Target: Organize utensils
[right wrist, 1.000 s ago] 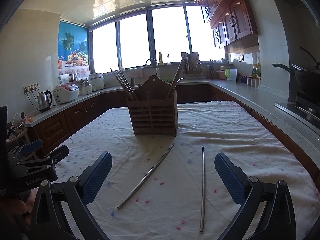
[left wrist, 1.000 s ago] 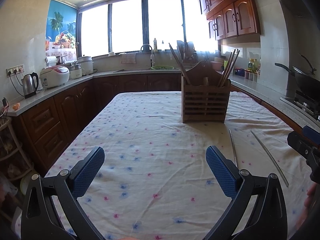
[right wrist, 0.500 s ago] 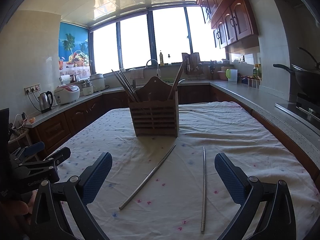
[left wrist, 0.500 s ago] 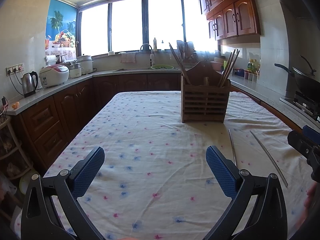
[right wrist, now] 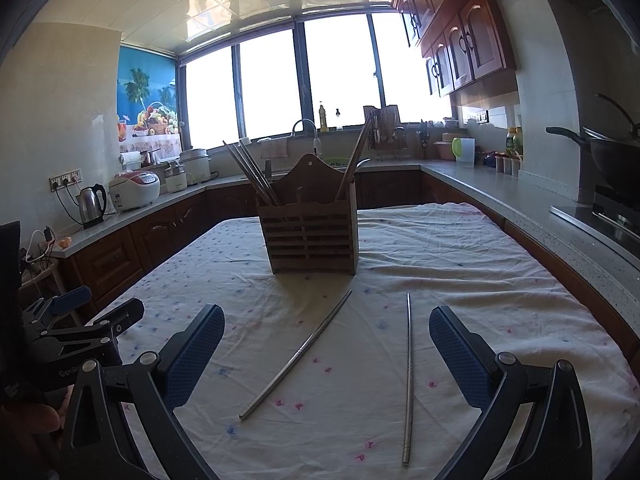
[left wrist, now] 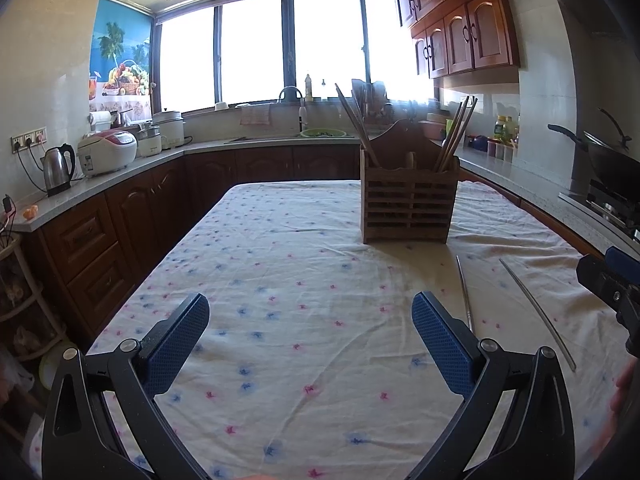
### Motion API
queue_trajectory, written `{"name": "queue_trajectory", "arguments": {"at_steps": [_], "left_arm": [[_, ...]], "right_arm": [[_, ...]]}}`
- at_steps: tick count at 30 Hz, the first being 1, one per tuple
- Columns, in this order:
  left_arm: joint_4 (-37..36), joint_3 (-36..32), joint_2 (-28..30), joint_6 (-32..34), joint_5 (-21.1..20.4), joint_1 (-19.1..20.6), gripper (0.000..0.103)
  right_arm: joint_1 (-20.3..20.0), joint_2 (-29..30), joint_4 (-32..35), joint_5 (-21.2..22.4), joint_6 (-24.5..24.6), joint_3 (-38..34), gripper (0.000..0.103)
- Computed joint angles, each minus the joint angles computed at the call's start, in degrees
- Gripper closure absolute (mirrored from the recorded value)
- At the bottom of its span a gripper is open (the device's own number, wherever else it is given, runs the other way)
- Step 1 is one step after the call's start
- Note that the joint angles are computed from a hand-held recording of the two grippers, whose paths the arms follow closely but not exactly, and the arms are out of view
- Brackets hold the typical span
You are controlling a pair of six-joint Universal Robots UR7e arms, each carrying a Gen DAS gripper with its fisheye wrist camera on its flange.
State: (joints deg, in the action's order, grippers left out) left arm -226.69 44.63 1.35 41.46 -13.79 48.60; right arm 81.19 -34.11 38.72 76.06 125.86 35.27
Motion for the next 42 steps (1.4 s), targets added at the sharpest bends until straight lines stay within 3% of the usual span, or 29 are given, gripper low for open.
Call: {"name": "queue_trajectory", "arguments": {"at_steps": [28, 42], "left_arm": [[0.5, 0.3, -0.1, -0.8, -0.1, 0.0, 0.000], [3.1, 4.9, -2.7, -5.7, -0.8, 0.1, 0.000]], "right_arm": [[-0.1, -0.1, -0.1, -0.3, -0.1, 0.3, 0.000], [0.2, 1.3, 1.8, 0.4, -0.1, -2.3, 0.000]]}}
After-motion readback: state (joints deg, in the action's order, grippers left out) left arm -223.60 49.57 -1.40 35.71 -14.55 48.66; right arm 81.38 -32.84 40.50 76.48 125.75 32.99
